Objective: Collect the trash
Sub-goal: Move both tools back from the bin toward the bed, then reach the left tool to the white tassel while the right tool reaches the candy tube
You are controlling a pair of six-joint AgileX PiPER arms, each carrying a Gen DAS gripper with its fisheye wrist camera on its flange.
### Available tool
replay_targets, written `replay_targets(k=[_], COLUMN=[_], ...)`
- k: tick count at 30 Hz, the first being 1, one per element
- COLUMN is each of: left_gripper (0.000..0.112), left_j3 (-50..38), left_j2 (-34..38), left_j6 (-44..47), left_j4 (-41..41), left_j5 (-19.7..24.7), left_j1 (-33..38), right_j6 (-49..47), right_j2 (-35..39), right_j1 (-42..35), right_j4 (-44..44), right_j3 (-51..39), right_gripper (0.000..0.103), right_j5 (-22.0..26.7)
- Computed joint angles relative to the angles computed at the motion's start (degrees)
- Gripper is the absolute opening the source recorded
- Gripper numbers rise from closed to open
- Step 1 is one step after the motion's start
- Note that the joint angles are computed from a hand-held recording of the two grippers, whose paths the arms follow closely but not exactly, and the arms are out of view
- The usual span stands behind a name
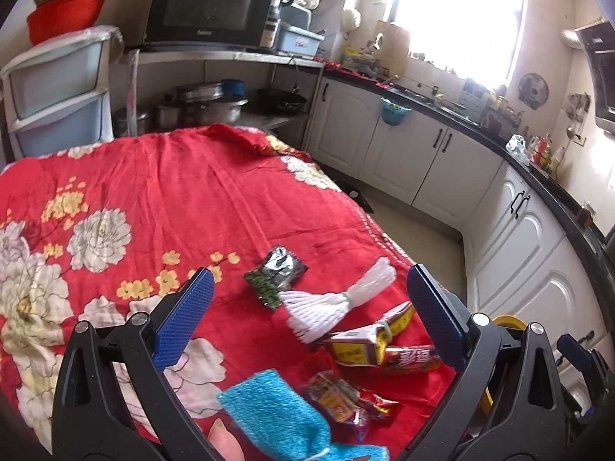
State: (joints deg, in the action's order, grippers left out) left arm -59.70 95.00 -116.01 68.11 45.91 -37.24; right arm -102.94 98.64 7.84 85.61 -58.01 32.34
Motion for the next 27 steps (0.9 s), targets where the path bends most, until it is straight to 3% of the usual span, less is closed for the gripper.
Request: replay_targets(k=[5,15,27], left_gripper=[0.092,0.09,0.071], left_j3=[3.29,7.36,4.37], left_j2=[-1.04,-0.32,6.16], left_j6=[-1.12,-2.8,10.03], left_j4=[-0.74,-1.81,-15.04], left_j5=[-5.46,-20.71,-32.84], left_j1=[3.74,11.13,17.63], right_j6=[2.12,10.12,23.96], right_j2=[3.26,11.85,23.12], right_j1=[2.95,6.96,9.97], right_j4=[-3.48,-15.69,-35.73], right_j3=[-3.59,-12.55,-26.93], right_gripper=[0.084,0.084,0.084], right_j5=[-1.58,-2.59,1.26])
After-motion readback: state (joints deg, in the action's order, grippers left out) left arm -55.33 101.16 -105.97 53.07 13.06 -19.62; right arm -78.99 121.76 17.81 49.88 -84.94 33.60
